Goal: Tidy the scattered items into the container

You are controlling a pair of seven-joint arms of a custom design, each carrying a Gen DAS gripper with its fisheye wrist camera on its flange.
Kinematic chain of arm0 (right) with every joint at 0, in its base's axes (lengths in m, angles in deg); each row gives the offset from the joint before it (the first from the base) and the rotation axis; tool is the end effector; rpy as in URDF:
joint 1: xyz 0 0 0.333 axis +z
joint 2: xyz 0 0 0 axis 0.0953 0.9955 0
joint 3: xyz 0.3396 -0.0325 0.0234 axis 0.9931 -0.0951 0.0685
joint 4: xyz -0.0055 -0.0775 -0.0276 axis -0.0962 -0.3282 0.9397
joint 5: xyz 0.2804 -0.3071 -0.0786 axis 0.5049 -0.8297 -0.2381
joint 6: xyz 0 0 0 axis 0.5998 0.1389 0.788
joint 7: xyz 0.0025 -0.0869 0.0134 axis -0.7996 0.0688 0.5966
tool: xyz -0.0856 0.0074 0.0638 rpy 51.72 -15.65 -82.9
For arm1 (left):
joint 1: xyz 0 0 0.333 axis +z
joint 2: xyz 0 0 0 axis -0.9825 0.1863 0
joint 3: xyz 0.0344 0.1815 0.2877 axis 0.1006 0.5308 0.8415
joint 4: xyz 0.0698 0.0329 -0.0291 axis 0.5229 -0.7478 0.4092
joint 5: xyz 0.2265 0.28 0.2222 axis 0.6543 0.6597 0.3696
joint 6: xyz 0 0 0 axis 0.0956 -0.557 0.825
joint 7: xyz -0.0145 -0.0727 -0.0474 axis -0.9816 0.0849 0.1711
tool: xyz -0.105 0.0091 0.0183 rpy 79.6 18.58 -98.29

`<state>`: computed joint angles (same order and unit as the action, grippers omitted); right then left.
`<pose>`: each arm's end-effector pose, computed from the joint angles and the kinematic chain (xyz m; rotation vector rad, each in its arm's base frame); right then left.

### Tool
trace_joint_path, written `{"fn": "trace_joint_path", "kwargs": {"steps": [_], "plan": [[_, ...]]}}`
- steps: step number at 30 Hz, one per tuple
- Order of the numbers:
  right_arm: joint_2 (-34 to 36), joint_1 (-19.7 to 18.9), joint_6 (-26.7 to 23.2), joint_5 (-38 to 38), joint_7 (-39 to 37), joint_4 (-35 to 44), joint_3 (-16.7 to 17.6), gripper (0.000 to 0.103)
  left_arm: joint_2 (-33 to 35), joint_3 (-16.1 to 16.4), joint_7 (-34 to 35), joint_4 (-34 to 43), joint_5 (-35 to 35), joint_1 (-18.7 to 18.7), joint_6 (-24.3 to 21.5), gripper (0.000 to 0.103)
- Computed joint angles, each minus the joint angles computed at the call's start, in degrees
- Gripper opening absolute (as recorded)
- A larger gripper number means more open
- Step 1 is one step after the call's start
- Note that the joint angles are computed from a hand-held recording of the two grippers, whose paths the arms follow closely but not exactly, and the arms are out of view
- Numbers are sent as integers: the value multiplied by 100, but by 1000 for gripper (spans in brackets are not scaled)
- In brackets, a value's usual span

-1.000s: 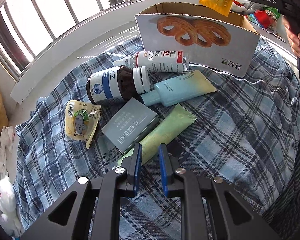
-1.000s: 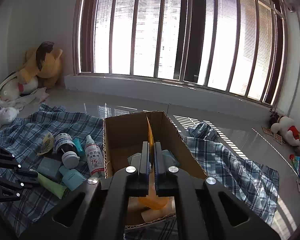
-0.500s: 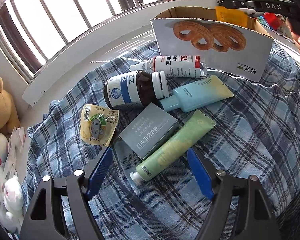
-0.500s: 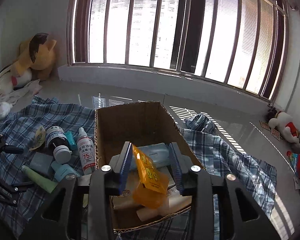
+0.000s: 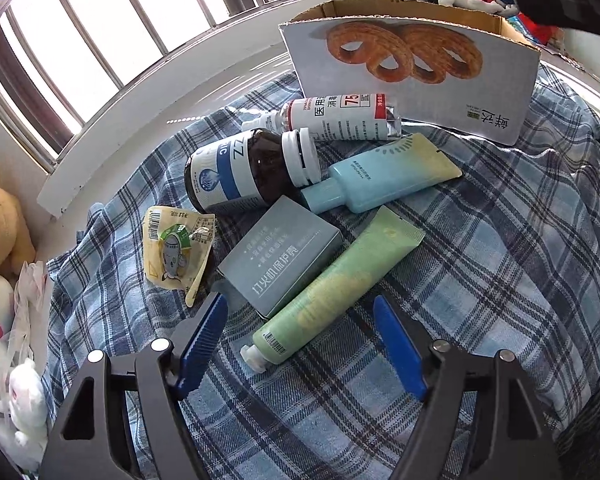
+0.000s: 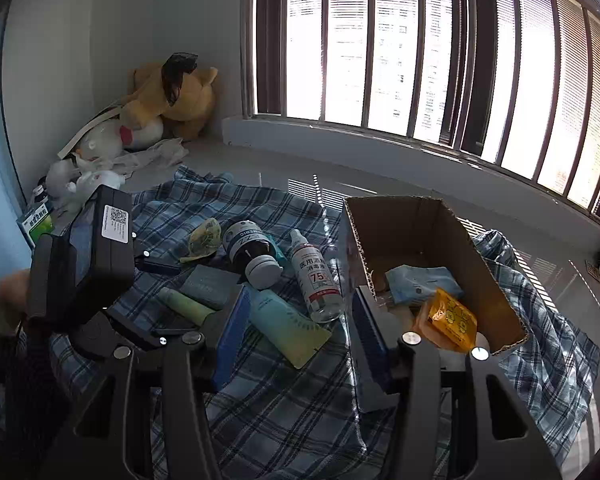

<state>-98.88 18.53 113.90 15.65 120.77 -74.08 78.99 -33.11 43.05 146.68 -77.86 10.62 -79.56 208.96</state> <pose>0.4928 0.2394 0.5563 -1.8335 1.4499 -0.7617 0.6043 -0.0582 0.4823 -0.7292 2.5566 -0.5769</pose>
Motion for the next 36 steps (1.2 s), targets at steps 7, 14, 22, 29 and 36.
{"fn": "trace_joint_path", "kwargs": {"steps": [7, 14, 22, 29, 36], "plan": [[561, 900, -27, 2241, -2400, 179, -623, 51, 72, 26, -76, 157, 17, 54, -401, 60], [1043, 954, -119, 4223, -4322, 481, -575, 51, 98, 48, 36, 257, -72, 121, -670, 51], [1419, 912, -412, 4993, -6139, 772, -229, 51, 0, 97, 309, 288, -118, 189, -1097, 39], [1580, 790, -506, 5089, -6461, 895, -56, 53, -41, 176, 482, 463, -134, 278, -1940, 26], [1432, 752, -1026, 5094, -5425, 828, -134, 52, -311, 143, 866, 3, -50, 213, -1384, 26]]}}
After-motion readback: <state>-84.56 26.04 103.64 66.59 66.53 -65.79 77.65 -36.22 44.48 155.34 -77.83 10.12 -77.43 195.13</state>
